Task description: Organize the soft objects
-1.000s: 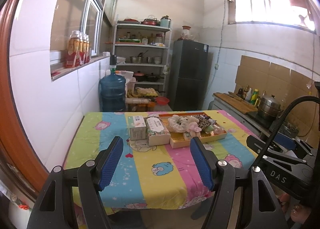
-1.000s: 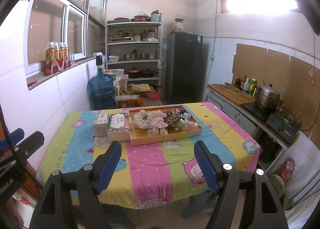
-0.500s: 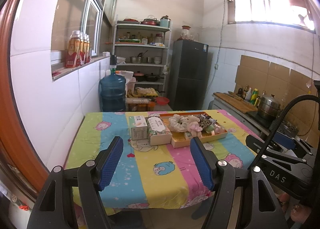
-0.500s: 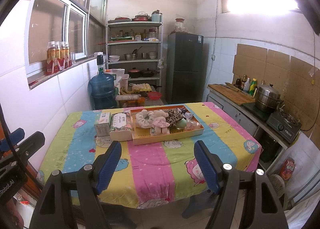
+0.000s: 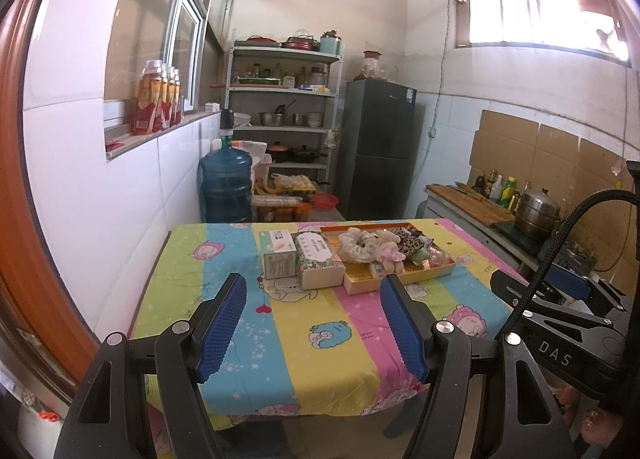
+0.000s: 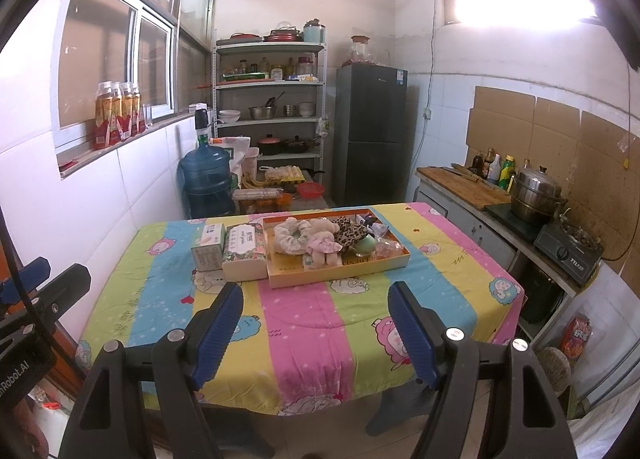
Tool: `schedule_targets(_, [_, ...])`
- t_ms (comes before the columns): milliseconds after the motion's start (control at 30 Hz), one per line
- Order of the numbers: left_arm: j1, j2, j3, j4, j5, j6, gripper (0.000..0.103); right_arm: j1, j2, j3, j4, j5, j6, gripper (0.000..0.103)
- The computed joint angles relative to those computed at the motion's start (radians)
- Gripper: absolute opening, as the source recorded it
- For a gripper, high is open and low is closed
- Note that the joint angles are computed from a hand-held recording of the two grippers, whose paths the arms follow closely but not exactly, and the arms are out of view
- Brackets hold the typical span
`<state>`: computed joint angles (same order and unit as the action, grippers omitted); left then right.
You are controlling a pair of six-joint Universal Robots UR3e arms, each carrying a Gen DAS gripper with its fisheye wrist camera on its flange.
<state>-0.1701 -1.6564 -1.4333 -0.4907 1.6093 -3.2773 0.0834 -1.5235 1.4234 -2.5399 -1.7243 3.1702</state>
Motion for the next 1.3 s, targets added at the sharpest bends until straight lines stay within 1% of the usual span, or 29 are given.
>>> schedule_targets(1300, [-0.002, 0.007, -0.014, 0.006, 0.001, 0.001, 0.071, 0.011, 0.003, -0.002, 0.002, -0.009, 0.008, 0.075])
